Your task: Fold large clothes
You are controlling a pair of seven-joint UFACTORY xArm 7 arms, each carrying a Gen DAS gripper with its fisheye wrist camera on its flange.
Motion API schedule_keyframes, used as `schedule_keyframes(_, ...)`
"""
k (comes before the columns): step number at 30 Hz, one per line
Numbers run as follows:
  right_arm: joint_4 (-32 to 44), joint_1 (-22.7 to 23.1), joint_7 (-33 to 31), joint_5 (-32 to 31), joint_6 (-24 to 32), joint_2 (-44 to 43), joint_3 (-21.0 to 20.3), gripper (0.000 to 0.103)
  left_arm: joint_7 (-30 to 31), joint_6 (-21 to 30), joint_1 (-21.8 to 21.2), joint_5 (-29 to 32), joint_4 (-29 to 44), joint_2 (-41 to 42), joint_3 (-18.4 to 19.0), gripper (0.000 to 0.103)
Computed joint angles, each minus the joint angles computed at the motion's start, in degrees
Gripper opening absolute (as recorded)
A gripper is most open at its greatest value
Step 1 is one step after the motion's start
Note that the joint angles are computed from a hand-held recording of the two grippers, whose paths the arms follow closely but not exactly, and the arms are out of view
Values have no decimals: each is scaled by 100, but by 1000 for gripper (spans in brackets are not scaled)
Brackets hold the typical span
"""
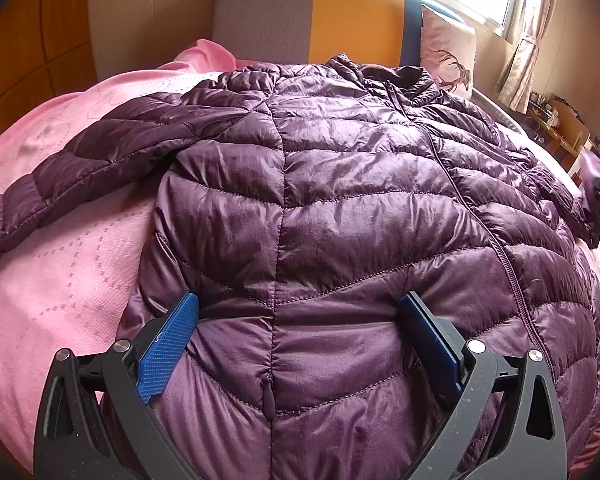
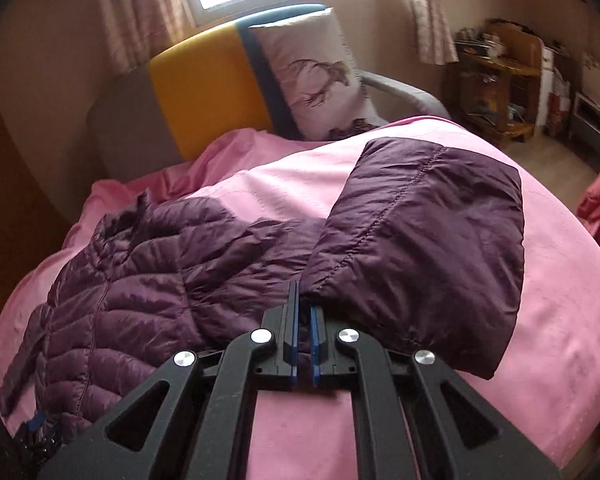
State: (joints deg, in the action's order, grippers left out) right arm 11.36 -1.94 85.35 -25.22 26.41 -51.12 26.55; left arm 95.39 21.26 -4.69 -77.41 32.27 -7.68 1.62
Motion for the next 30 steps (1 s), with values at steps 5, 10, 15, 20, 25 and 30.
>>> schedule_keyframes(5,1273,-1169,316,-847,-1111,1892,1018,4,-7,41,12,7,-6,-17,11,99)
schedule_keyframes(10,2659,-2318,1024,-2348,-1222,3533,2264,9,-97,154,50,131,-34,-67,43,99)
schedule_keyframes(15,3150,-2562,2093,-3776,-1115,4075,2715,70,-456,316,119,594,-49,-235,127,91)
schedule_keyframes(20,2768,-2356,3461,-4521,-1740,3424,2508,91,-852,1074,198,1018,189,-438,366,74)
schedule_keyframes(25,1916,-2263,5687,-5233,-2792,1796,2447,97,-1101,1884,108,1221,570,-460,319,74)
schedule_keyframes(30,985,-2359,6510,-4629,-3664,499,2690,98,-1538,2087,-267,1417,901,-178,-74,85)
